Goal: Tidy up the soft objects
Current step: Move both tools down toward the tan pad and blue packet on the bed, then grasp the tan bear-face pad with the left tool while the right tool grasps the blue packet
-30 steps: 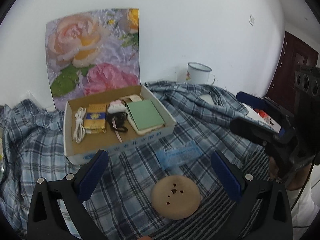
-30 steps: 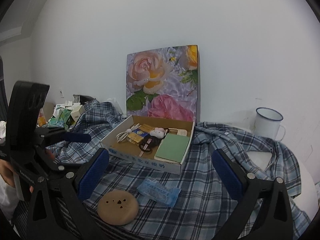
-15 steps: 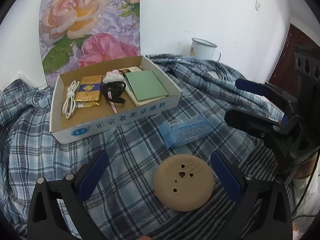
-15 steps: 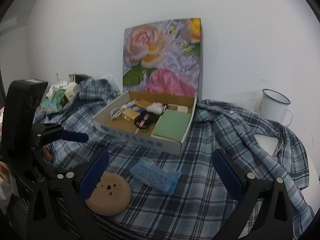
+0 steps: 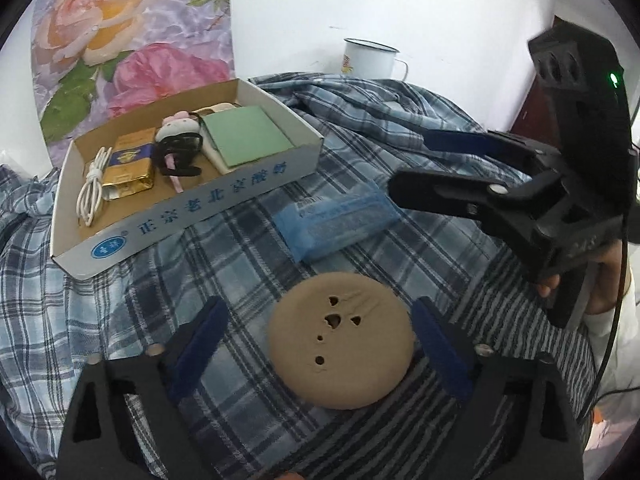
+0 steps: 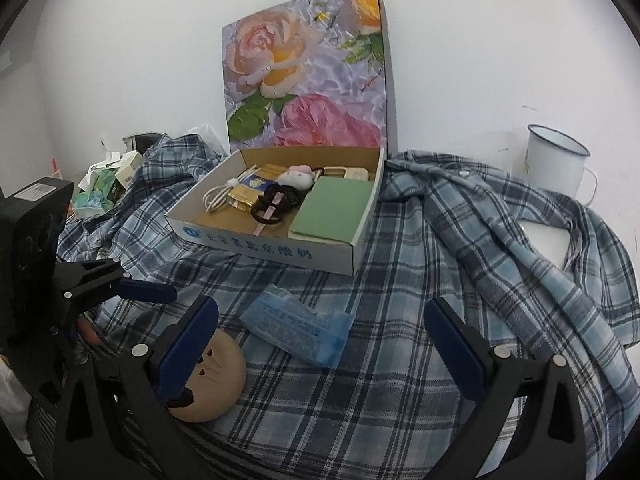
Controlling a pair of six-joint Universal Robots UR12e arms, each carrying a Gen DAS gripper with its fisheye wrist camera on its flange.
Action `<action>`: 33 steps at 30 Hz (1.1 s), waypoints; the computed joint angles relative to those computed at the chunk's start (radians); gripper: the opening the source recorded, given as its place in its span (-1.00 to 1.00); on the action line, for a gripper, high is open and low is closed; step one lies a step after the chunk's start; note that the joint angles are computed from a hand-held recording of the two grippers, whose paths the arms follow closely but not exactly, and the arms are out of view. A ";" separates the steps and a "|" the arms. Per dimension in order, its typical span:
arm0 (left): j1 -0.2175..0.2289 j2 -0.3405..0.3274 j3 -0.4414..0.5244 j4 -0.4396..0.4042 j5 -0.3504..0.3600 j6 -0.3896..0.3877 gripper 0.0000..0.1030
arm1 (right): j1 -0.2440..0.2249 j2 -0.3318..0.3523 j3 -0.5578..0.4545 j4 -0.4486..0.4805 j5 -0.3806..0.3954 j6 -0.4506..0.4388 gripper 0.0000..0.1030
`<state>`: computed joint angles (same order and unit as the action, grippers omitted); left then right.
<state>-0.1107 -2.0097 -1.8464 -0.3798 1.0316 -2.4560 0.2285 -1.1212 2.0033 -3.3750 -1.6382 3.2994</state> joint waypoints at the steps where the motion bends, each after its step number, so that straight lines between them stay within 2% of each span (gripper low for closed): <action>1: -0.002 0.000 -0.001 0.001 0.003 0.007 0.77 | -0.001 0.000 0.000 0.003 0.002 0.002 0.99; 8: -0.022 0.004 -0.021 0.013 0.050 0.104 0.76 | 0.001 0.003 -0.008 0.039 0.015 -0.012 0.99; 10: -0.027 0.000 -0.020 0.009 0.065 0.113 0.63 | 0.000 0.003 -0.010 0.047 0.024 -0.016 0.99; 21: -0.024 -0.001 -0.013 -0.007 0.053 0.101 0.58 | -0.003 0.010 -0.030 0.116 0.065 -0.049 0.99; 25: -0.022 0.004 -0.014 -0.009 0.052 0.095 0.57 | -0.008 0.011 -0.036 0.142 0.069 -0.033 0.99; 33: -0.009 0.003 -0.007 0.033 0.079 0.046 0.57 | -0.009 0.024 -0.091 0.273 0.071 -0.048 0.99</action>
<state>-0.1198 -2.0071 -1.8534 -0.3463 1.1103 -2.4104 0.2200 -1.0973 1.9120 -3.1024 -1.5670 3.2511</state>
